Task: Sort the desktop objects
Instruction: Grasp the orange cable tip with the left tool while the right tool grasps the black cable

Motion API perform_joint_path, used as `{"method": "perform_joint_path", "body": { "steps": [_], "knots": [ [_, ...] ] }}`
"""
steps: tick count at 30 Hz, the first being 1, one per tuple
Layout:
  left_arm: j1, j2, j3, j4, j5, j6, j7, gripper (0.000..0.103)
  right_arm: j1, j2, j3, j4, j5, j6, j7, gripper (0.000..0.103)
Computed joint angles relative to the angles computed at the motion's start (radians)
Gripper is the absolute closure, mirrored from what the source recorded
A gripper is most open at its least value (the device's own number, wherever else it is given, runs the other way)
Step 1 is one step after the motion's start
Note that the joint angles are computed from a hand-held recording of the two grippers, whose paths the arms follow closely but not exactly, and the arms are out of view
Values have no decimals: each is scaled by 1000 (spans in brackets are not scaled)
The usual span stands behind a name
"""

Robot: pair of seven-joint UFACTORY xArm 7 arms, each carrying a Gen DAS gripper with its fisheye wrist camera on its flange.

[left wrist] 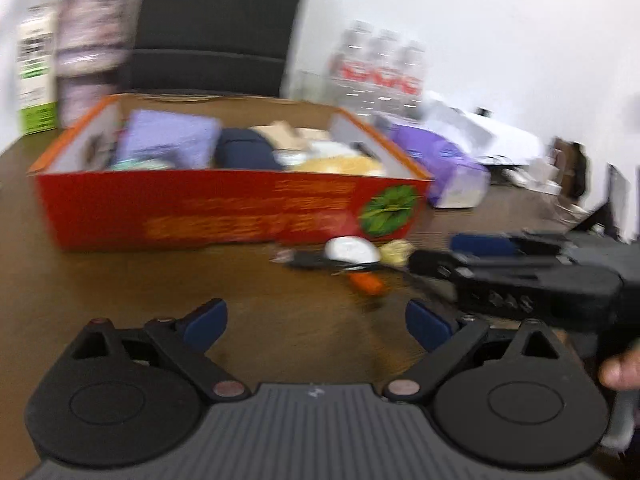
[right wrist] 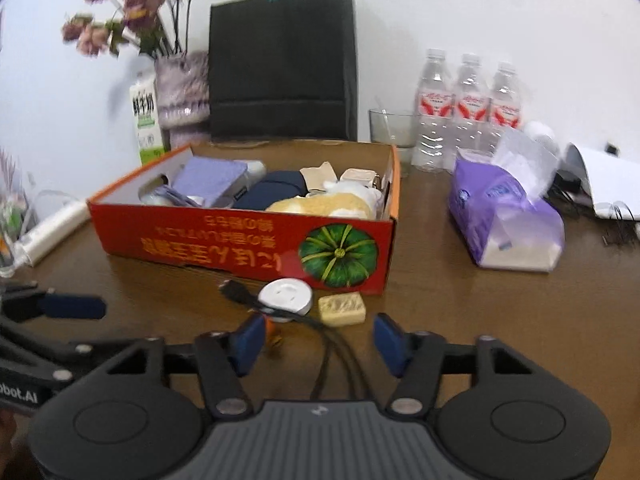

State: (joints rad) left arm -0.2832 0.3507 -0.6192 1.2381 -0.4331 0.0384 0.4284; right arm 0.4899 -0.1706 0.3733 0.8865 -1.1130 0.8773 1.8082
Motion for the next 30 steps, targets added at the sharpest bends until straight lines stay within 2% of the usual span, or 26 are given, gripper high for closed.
{"method": "perform_joint_path", "body": {
  "steps": [1,3,4,5,7,9,11,12,15,16,18,21,23,25,26,27,28,30],
  "knots": [
    [-10,22,1,22,10,9,4,9,-6,-14,-12,-14,-7,-29,1,52],
    [-118,56,102,79,67,39,-72,24,-26,-35,-45,-36,20,-120,-29,54],
    [-163,70,145,105,96,57,-111,37,-40,-44,-62,-51,42,-182,-43,56],
    [-184,90,160,132,115,73,-129,42,-55,-54,-73,-66,59,-236,-56,60],
    [-255,108,225,157,173,55,-183,42,-83,-71,-80,-89,75,-312,-85,61],
    [-309,114,281,162,222,36,-250,46,-109,-87,-73,-107,93,-345,-95,61],
    [-307,113,279,152,248,17,-276,73,-144,-108,-75,-144,97,-424,-61,61],
    [-306,109,281,144,262,11,-289,77,-166,-117,-70,-162,84,-464,-26,61],
    [-221,81,199,86,237,-10,-310,88,-206,-117,-50,-178,103,-528,-11,61],
    [-207,60,193,54,231,-24,-325,90,-222,-114,-27,-172,90,-524,0,61],
    [-239,10,251,-2,249,-43,-386,90,-228,-96,0,-153,99,-506,-27,61],
    [-236,-58,281,-89,277,-81,-440,90,-215,-36,50,-87,59,-371,-45,61],
    [-193,-102,259,-143,277,-93,-461,90,-183,9,73,-39,15,-258,-41,60],
    [-116,-142,197,-199,257,-111,-462,90,-143,56,87,7,-8,-153,-69,58],
    [-83,-161,172,-221,248,-114,-460,90,-127,67,84,18,-22,-136,-63,64],
    [-65,-181,161,-244,242,-117,-461,90,-115,67,72,19,-28,-153,-45,81],
    [-52,-201,155,-265,235,-117,-463,90,-101,71,64,22,-37,-159,-30,92],
    [35,-246,73,-317,170,-124,-418,90,-66,85,55,39,-38,-152,11,100]
  ]
}}
